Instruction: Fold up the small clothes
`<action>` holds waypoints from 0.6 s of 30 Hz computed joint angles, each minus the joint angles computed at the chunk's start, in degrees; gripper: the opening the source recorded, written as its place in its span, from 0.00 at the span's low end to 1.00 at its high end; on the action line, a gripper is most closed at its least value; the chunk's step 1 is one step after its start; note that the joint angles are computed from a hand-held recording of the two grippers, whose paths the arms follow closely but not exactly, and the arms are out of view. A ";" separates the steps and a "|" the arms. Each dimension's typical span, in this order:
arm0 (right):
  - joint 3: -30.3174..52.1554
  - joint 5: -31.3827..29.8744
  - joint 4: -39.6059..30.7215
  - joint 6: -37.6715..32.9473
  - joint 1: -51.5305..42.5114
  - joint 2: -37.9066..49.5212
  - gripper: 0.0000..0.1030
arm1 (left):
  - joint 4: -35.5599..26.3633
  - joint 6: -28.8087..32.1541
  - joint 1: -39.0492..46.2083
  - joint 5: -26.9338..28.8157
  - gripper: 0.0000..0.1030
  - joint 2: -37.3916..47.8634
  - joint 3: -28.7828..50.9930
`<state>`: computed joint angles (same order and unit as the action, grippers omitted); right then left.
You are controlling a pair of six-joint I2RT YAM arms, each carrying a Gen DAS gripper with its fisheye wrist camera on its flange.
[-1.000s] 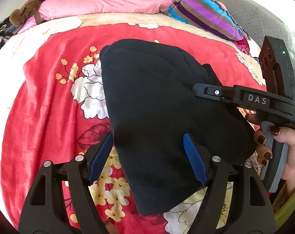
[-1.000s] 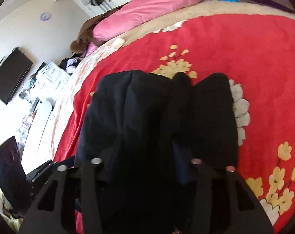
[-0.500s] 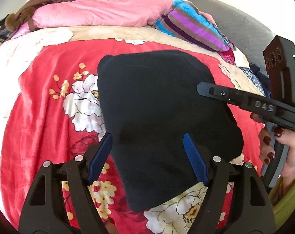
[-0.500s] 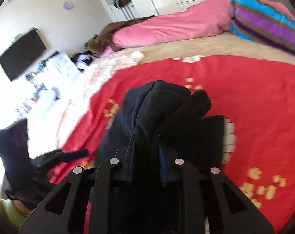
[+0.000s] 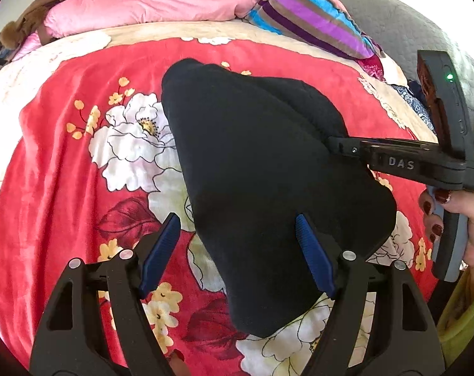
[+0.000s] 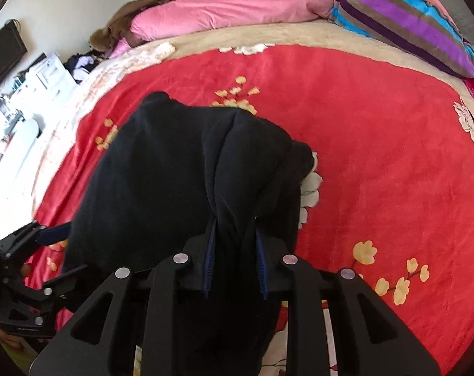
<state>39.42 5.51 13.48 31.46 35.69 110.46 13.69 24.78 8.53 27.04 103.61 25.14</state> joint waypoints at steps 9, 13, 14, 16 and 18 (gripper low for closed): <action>-10.99 -11.79 13.57 7.98 -6.27 -8.69 0.56 | -3.83 0.31 1.71 2.96 0.66 -2.21 0.80; -14.96 -9.13 9.12 7.60 -3.98 -18.15 0.56 | -7.75 1.01 3.40 4.95 0.66 -4.77 1.33; -15.65 -8.56 8.04 8.00 -3.08 -19.48 0.56 | -8.23 1.14 3.77 4.91 0.66 -5.16 1.24; -16.42 -8.19 7.28 9.47 -1.39 -20.04 0.56 | -7.97 1.31 4.16 4.52 0.66 -5.60 0.63; -16.84 -7.53 6.96 10.91 0.69 -19.24 0.56 | -6.85 1.65 4.35 3.31 0.69 -5.59 -0.35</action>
<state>22.58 -2.02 20.44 42.37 36.38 91.22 6.84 26.43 12.88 30.35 98.02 24.79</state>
